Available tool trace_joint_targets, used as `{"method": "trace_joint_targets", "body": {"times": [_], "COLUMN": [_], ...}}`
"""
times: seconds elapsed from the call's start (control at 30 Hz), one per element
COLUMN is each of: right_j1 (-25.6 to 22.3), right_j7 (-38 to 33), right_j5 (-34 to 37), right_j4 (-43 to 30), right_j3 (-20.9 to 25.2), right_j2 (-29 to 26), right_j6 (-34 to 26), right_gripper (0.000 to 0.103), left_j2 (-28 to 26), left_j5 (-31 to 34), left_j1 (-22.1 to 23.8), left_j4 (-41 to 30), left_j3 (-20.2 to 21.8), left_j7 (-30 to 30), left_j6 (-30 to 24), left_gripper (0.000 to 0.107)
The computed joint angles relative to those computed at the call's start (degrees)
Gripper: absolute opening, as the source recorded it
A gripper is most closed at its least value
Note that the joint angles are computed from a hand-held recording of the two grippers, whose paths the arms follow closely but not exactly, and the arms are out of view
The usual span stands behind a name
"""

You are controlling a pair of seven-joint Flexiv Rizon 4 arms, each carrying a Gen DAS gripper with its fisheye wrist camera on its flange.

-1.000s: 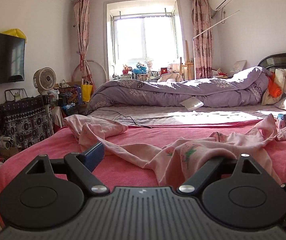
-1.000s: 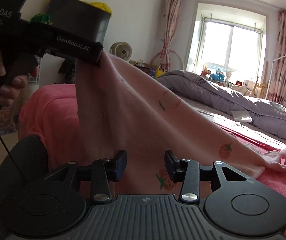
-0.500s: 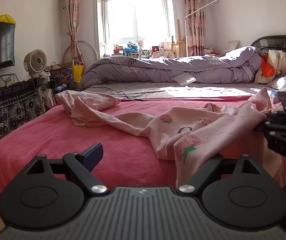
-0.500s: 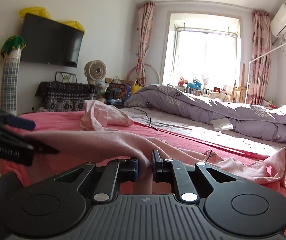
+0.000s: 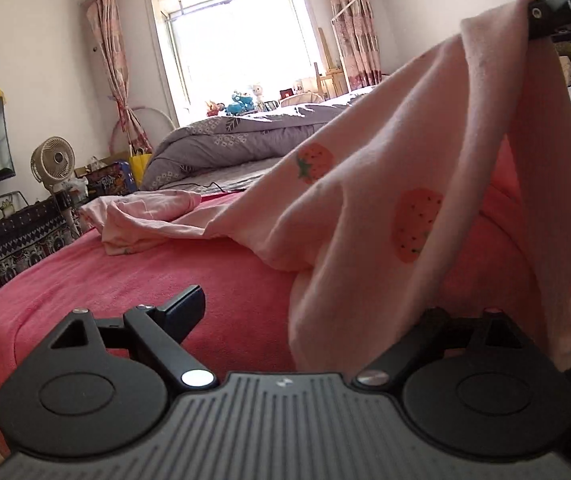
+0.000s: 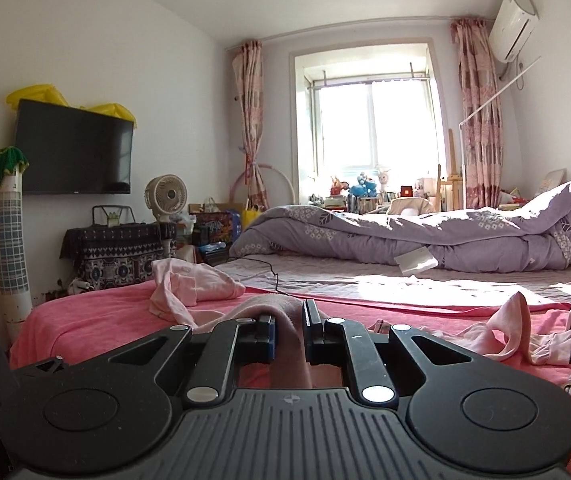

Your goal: Fold clothes

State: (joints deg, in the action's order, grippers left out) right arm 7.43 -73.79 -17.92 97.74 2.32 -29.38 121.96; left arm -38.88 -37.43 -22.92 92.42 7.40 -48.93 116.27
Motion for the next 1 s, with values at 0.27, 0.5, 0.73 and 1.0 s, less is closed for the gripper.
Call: {"method": "trace_joint_targets", "body": {"times": [0.27, 0.5, 0.73, 1.0], "right_j1": [-4.2, -4.7, -10.8, -21.7], "right_j7": [3.3, 6.4, 11.6, 28.7], "right_j5": [-6.0, -5.8, -13.6, -36.0], "right_j4": [3.4, 4.5, -1.1, -6.8], "right_j3": [3.4, 4.0, 10.7, 20.9], "right_j2": [0.4, 0.0, -3.4, -8.7], "right_j6": [-2.2, -8.0, -4.6, -3.6], "right_gripper": [0.014, 0.014, 0.014, 0.014], "left_j2": [1.2, -0.2, 1.9, 0.0], "left_j5": [-10.5, -21.5, -9.3, 11.5], "left_j1": [-3.3, -6.4, -1.1, 9.6], "left_j4": [4.0, 3.0, 6.2, 4.3], "left_j3": [4.1, 4.5, -3.1, -14.7], "left_j7": [9.7, 20.2, 17.2, 1.7], "left_j6": [4.3, -1.2, -4.1, 3.9], "left_gripper": [0.092, 0.092, 0.092, 0.093]}}
